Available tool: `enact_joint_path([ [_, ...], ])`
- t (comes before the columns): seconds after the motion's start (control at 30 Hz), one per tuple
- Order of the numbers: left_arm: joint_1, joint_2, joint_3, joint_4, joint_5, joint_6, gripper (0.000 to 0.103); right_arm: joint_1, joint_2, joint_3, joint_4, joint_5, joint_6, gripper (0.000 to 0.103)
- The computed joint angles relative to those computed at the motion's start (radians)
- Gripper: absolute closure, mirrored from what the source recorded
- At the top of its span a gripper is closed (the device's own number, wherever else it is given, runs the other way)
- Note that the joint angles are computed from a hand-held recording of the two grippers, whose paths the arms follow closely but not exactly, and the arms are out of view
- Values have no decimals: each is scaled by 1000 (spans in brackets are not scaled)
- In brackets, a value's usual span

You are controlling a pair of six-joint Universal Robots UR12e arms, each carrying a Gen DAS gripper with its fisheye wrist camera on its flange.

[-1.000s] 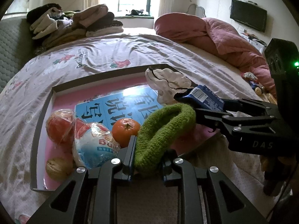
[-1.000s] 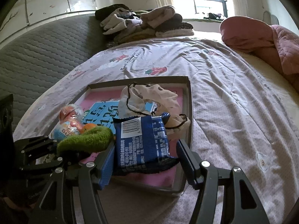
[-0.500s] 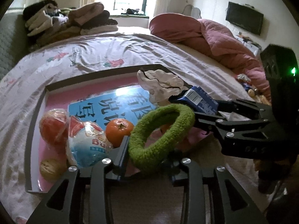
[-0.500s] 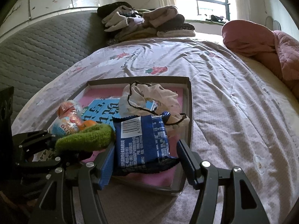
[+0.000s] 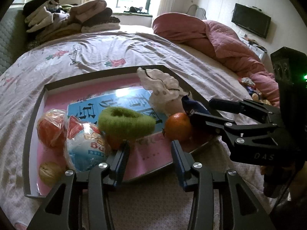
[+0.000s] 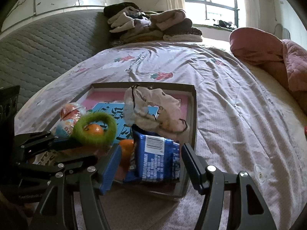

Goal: Organize objects
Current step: 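Lower the green ring into the tray and open the left tool, then lower the blue snack bag into the tray and open the right tool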

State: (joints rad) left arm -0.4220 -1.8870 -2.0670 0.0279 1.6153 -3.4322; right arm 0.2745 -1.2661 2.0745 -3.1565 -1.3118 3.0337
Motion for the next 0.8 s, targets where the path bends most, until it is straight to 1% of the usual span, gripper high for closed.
enact_joint_path([
  [0.47, 1, 7, -4, 12, 19, -9, 57, 1, 1, 2, -10, -2, 2, 39],
  [0.7, -5, 14, -6, 15, 46, -12, 57, 3, -2, 3, -15, -2, 2, 39],
  [0.8, -9, 17, -5, 15, 59, -14, 54, 3, -3, 3, -17, -3, 2, 39],
])
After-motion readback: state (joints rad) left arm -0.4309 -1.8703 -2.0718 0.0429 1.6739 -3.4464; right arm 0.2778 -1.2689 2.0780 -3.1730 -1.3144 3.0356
